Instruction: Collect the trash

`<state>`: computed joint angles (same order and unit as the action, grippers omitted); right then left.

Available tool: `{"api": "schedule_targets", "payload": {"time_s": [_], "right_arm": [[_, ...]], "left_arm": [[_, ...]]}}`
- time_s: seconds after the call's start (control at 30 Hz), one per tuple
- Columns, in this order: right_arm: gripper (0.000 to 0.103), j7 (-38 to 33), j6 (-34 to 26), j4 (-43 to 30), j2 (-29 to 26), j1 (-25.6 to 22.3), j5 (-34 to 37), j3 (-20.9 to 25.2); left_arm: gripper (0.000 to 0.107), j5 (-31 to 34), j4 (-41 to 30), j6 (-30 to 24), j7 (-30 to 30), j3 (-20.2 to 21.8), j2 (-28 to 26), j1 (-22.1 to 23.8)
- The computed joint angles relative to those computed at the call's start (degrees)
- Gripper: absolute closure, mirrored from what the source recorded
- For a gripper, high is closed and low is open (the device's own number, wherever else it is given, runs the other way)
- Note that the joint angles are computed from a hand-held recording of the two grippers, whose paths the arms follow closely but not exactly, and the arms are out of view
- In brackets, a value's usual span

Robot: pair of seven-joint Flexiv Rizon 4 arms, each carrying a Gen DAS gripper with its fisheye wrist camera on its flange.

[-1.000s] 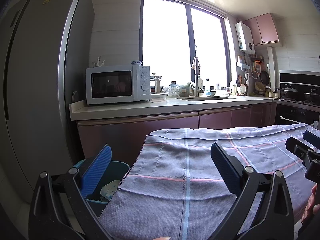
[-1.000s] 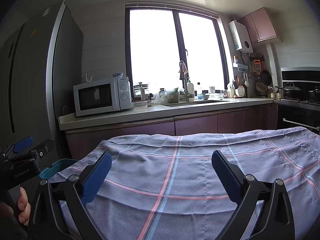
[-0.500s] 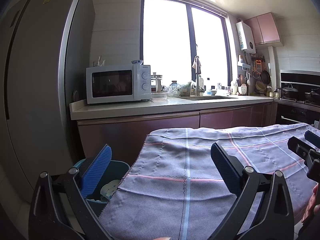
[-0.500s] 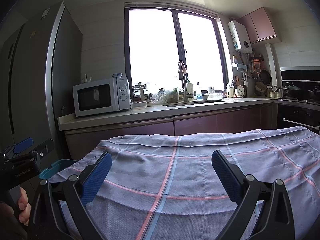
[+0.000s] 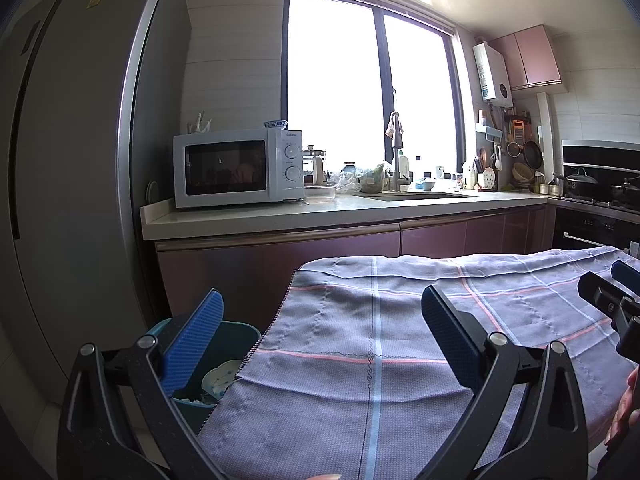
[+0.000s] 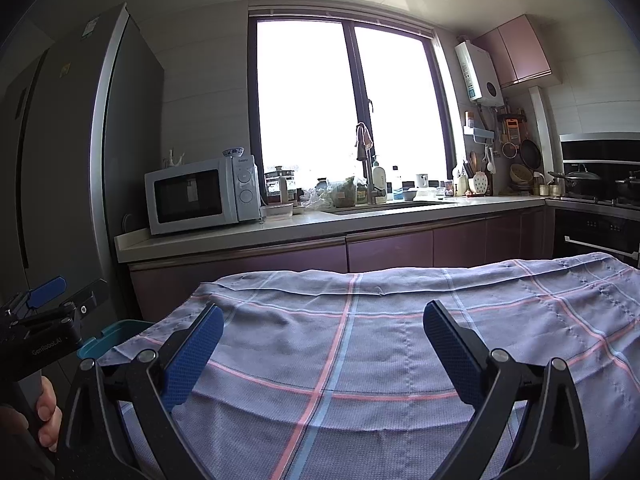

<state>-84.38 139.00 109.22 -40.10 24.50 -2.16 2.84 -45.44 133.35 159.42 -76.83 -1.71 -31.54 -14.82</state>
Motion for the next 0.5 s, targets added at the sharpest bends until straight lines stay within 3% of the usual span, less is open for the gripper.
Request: {"api": "schedule_targets", "payload": {"time_s": [0.5], "right_arm": [[0.006, -0.29, -0.02, -0.01, 0.11, 0.44, 0.95, -0.08]], "left_arm": [[0.009, -0.05, -0.01, -0.12, 0.1, 0.01, 0.02, -0.05]]}}
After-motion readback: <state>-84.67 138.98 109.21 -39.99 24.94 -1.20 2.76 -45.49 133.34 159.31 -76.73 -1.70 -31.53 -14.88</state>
